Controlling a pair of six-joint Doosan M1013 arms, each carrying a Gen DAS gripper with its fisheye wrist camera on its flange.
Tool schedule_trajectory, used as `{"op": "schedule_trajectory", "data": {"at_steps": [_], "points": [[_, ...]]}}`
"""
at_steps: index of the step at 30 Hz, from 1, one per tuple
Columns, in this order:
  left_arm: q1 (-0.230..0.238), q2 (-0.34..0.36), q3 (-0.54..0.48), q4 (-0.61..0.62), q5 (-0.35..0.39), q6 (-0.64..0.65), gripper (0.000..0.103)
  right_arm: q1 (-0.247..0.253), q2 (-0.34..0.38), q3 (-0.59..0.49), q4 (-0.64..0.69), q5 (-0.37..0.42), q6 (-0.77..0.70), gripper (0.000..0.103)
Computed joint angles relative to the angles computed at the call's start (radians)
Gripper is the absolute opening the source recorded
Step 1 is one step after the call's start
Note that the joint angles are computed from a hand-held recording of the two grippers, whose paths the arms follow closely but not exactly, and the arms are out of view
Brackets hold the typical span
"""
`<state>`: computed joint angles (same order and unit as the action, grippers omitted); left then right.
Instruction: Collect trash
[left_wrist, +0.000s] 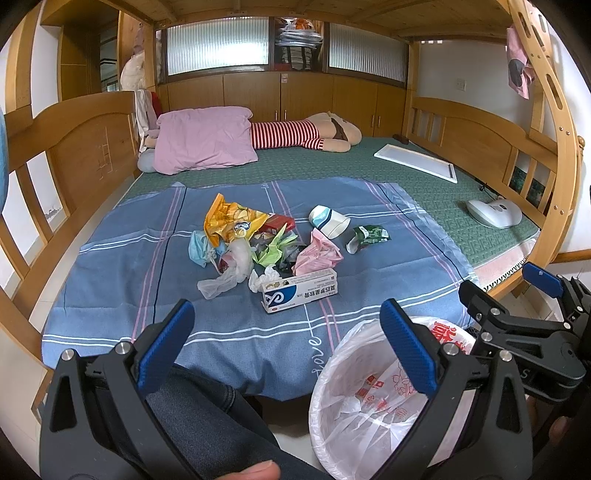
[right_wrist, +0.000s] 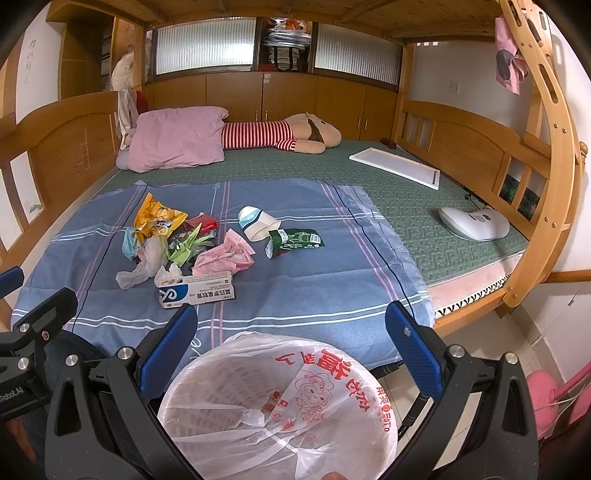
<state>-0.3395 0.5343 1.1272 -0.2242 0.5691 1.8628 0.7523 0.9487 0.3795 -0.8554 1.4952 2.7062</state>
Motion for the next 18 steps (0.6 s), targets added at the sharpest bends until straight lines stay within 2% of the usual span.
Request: {"op": "schedule_trajectory", "data": {"at_steps": [18], "points": [[0.001, -0.002, 0.006, -0.002, -0.002, 0.001, 0.100, 0.000, 0.007, -0.013, -0.001, 0.005, -0.008, 0.100]]}}
